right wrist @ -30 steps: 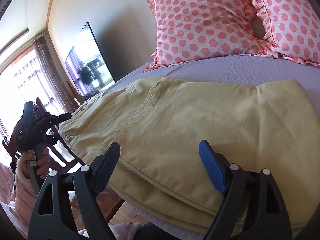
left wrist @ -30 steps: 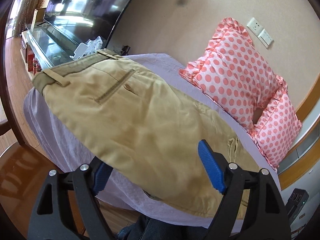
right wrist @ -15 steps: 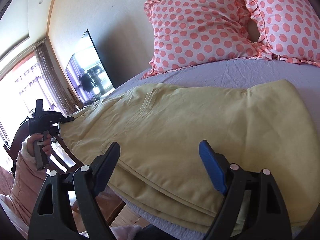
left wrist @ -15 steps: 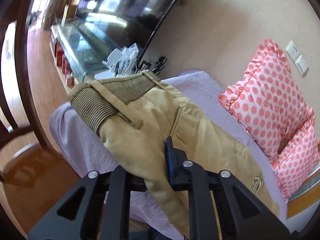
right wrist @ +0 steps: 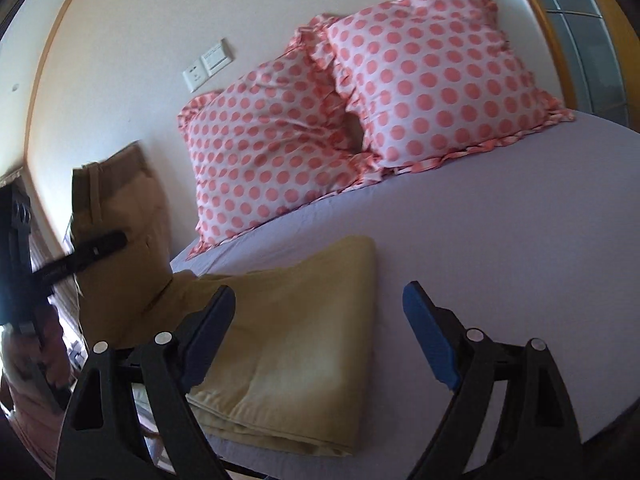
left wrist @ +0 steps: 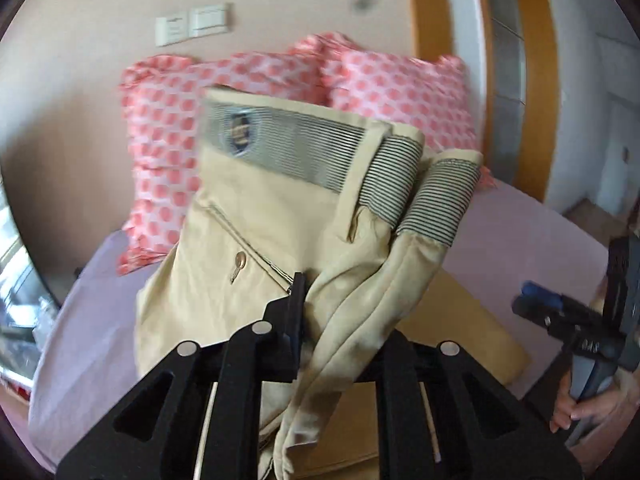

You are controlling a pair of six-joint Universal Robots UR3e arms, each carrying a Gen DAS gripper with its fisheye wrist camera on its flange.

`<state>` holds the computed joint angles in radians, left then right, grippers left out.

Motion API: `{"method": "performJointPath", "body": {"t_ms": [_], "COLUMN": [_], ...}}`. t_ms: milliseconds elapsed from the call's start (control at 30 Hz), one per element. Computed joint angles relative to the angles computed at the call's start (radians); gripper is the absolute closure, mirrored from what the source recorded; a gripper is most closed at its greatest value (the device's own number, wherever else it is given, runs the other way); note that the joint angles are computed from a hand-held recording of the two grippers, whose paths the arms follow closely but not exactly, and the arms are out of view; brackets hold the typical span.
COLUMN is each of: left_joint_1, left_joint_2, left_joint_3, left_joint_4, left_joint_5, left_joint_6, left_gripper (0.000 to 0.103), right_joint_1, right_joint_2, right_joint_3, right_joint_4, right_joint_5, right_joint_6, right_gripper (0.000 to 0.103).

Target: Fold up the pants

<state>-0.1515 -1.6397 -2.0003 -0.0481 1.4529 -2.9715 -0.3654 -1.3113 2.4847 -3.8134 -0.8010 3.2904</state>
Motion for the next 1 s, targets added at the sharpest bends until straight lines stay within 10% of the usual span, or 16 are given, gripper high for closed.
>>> {"method": "performJointPath", "body": {"t_ms": [133,367,533,733,1000], "left_joint_1": [-0.156,-0.244,-0.315,-0.006,0.438], "left_joint_2": [-0.216,-0.279,-0.341,0.04,0.017], "left_joint_3": [0.097,0.027,0.068,-0.236,-0.051], "left_joint_4": [-0.095,0.127,0.125,0.069,-0.343], "left_joint_5": [-0.01,0.117,0.193,-0.256,-0.324], "left_joint_6": [0.086,0.068,0.098,0.114,0.051], "left_gripper": [0.091,0.09,0.081,0.033,0.03], "right_joint_1": [-0.099,-0.119,-0.005,0.099,0.09], "right_joint_2": [-0.063,0.022,0.103,0.151,0.209], "right_joint_3": [0.023,-0.163,-0.389,-0.555,-0.654], "right_joint_4": [0.117,0.394,0.656,0.869,1.011], "right_joint_5": [0.067,0.259,0.186,0.022,0.1], "right_joint_6": [-0.035,-0.017,-0.039,-0.135,-0.204], "right_gripper": [0.011,0.008,0.008,0.031,0.058]}}
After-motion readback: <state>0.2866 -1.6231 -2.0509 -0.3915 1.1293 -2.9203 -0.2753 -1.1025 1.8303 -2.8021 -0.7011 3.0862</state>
